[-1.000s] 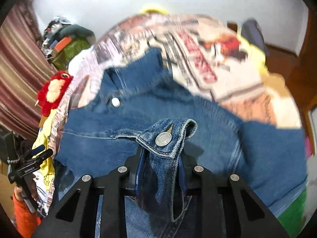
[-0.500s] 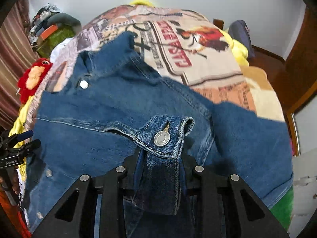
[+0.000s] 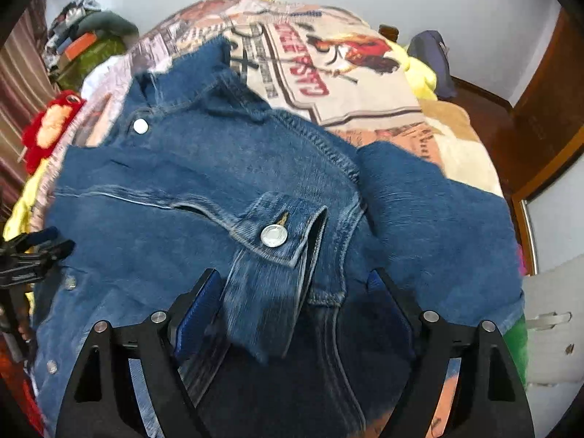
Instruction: Fold large clothes
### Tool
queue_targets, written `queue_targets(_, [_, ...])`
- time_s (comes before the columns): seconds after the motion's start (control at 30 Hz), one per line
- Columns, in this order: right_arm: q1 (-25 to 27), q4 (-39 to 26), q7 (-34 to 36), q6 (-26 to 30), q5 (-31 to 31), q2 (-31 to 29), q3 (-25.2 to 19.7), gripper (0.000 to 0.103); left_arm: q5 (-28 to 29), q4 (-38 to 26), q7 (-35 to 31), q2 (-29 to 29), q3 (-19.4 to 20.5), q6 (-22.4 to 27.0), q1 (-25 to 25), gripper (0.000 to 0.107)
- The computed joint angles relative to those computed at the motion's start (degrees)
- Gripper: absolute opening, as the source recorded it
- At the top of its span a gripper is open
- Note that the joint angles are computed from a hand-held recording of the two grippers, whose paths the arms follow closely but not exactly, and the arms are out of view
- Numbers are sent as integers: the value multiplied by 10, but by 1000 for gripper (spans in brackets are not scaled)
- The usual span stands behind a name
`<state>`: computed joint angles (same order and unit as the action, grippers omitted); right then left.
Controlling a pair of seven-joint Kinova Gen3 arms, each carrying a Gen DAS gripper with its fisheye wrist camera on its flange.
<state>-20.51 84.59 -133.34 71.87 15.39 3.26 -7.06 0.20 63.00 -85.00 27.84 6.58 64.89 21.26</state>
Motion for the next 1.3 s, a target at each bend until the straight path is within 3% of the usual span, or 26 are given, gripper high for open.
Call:
queue_targets(0.1, [0,-2,-12,-5,7,-32,-4,81,-23,3,10,-16,-7,-18,15,96])
queue_targets(0.4, [42,-8,-86,10,88,-134,-51,82,0,-47,-3,-43,14,-47,21,96])
queue_targets(0.47, [57,-2,-103,26,118,-154,-70,82,4,-61,-4,-41,18,-58,29,97])
queue_targets(0.6, [90,23,-115,37,117,-187,-69,84,18,-115,-14,-11,29,-46,49,97])
queue_targets(0.73, [129,69,-108,17,60,-221,-23,84,21,-194,-27,36,33,2,85,97])
queue_targets(0.9, [179,133,-82,-14,-29,-236,67,84,26,-263,-43,89,27,52,125,97])
queue_targets(1.07, [223,214,-61,-92,-133,-256,161,84,27,-348,-50,149,17,118,156,97])
queue_targets(1.3, [249,279,21,-157,-249,-227,250,73,34,-425,-50,207,2,184,174,97])
